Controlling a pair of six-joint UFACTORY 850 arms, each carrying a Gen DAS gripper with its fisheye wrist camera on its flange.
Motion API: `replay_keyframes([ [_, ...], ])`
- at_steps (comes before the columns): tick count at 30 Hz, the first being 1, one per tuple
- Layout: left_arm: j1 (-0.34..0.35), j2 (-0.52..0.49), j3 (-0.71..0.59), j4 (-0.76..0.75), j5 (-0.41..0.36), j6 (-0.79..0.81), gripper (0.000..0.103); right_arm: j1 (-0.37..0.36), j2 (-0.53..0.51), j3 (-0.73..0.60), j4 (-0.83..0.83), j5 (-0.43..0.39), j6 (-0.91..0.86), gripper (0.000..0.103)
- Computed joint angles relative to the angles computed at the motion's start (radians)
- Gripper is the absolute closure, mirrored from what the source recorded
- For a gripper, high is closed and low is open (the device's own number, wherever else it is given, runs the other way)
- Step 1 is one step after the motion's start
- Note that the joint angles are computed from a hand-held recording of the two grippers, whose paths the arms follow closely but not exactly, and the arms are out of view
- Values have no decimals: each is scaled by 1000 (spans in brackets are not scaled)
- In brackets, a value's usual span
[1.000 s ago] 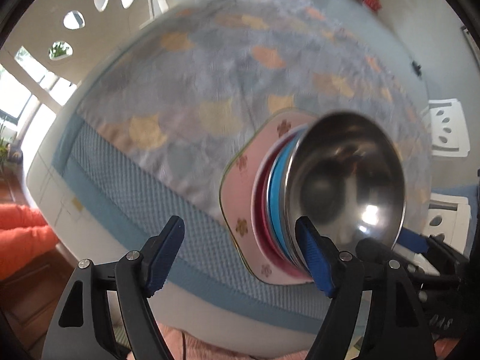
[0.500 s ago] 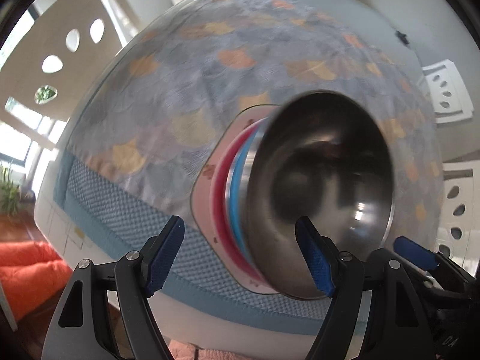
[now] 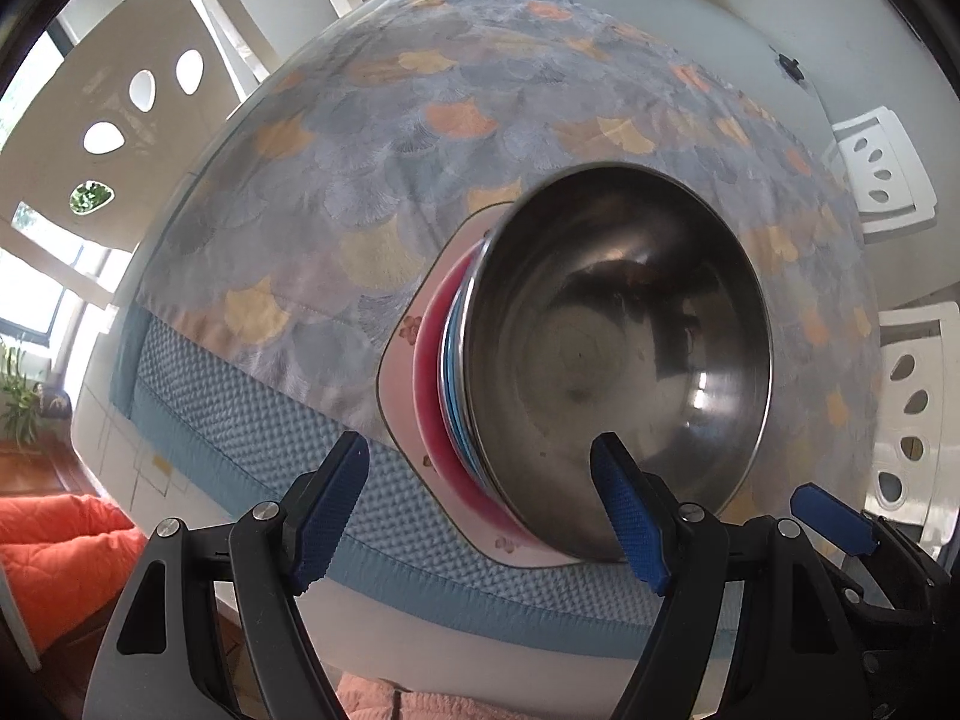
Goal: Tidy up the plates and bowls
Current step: 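Lower the bowl stack onto the floral square plate stack with both grippers, then open both grippers and release the bowl stack on the plates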
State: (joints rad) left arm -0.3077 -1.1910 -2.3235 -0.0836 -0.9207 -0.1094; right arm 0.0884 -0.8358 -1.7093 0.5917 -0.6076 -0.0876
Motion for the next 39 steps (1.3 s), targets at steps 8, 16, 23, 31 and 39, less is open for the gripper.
replay_keyframes([
  [8, -1, 67, 103, -11, 58, 45, 27, 17, 36, 58, -30, 38, 33, 25],
  [16, 11, 122, 178, -54, 114, 147, 27, 39, 84, 120, 2, 147, 34, 25],
  [23, 7, 124, 181, 29, 146, 109, 27, 102, 84, 111, -288, 179, 203, 25],
  [31, 13, 113, 176, -17, 151, 153, 27, 115, 74, 104, -367, 187, 219, 25],
  [39, 13, 115, 183, -1, 167, 124, 27, 110, 83, 118, -361, 200, 210, 25],
])
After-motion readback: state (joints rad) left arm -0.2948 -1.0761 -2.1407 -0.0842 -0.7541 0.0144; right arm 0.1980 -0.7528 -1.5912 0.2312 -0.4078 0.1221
